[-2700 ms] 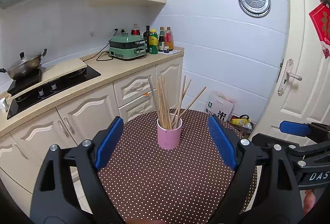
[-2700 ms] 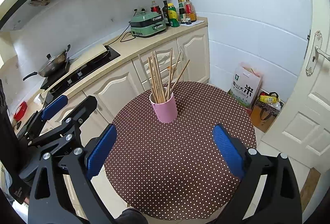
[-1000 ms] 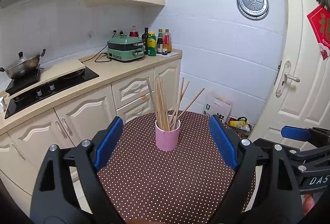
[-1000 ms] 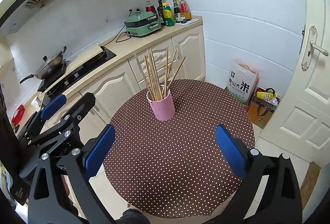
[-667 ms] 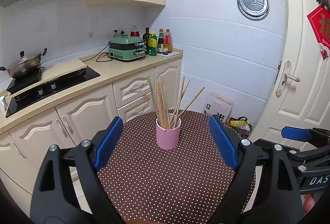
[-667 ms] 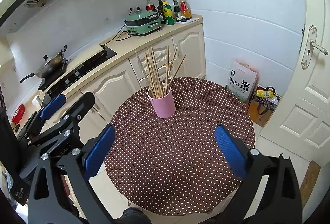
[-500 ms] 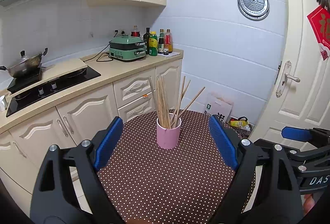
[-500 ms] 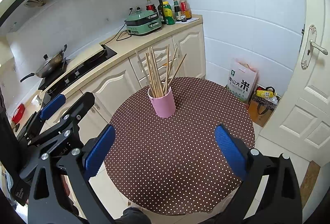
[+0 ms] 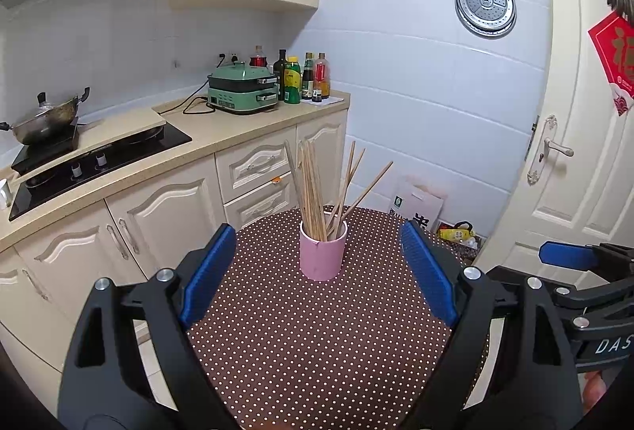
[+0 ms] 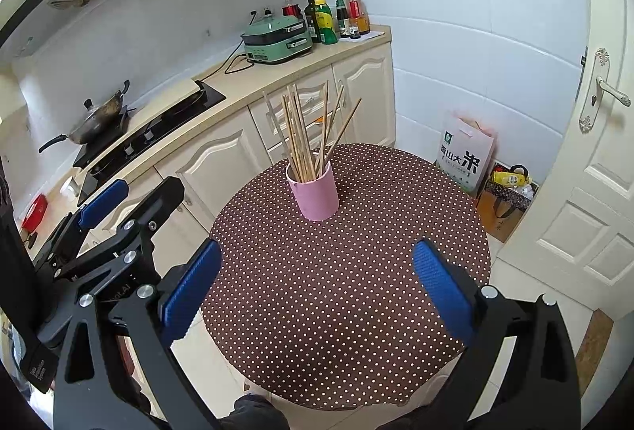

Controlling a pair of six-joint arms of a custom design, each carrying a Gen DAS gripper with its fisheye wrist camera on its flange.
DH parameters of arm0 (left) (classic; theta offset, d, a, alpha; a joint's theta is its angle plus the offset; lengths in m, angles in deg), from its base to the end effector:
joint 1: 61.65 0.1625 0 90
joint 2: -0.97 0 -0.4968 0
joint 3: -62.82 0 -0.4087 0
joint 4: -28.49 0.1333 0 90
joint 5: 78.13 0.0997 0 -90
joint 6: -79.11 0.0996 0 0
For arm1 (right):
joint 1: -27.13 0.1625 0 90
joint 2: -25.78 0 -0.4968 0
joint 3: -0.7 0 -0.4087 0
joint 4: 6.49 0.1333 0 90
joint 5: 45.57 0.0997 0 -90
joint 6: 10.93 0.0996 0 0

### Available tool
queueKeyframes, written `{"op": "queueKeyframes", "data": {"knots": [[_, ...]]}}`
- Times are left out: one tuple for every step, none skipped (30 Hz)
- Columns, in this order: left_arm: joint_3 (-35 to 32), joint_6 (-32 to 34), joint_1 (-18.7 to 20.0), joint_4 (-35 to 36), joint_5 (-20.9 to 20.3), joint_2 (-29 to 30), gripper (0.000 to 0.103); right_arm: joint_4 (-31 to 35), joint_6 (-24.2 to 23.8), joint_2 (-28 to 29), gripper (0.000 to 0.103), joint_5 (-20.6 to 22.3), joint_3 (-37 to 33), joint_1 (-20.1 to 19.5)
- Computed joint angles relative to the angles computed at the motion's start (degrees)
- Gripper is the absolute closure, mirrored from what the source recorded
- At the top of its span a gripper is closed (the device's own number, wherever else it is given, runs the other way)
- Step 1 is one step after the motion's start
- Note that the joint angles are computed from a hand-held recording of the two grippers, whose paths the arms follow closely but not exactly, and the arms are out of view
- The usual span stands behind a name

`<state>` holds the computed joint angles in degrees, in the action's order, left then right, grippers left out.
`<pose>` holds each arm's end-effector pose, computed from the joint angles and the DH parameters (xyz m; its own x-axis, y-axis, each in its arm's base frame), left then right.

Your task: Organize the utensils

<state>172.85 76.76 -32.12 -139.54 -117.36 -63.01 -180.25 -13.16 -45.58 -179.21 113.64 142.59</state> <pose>-0.4353 -0.4885 0.3141 -0.6984 0.3306 -0.6348 0.7100 0.4320 -0.5561 0.3105 -0.5020 0.3755 -0.8396 0.0812 0.5371 -0.3515 0.6727 -0.6511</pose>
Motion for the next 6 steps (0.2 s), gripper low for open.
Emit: {"op": "queueKeyframes", "data": {"knots": [[0.05, -0.26, -0.01, 0.15, -0.04, -0.08, 0.019, 0.08, 0.08, -0.02, 0.009, 0.07, -0.01, 0.02], [0.12, -0.52, -0.02, 0.28, -0.05, -0.16, 0.019, 0.18, 0.14, -0.07, 0.009, 0.19, 0.03, 0.00], [0.20, -0.70, -0.09, 0.33, -0.01, -0.18, 0.019, 0.27, 0.24, -0.06, 0.009, 0.26, 0.02, -0.02], [0.21, -0.73, -0.04, 0.35, -0.06, -0.20, 0.019, 0.24, 0.27, -0.06, 0.009, 0.24, 0.06, 0.00], [0.21, -0.73, -0.04, 0.35, -0.06, -0.20, 0.019, 0.17, 0.24, -0.04, 0.009, 0.24, 0.08, 0.00], [0.23, -0.78, -0.01, 0.32, -0.13, -0.22, 0.019, 0.27, 0.27, -0.07, 0.009, 0.28, 0.07, -0.02]]}}
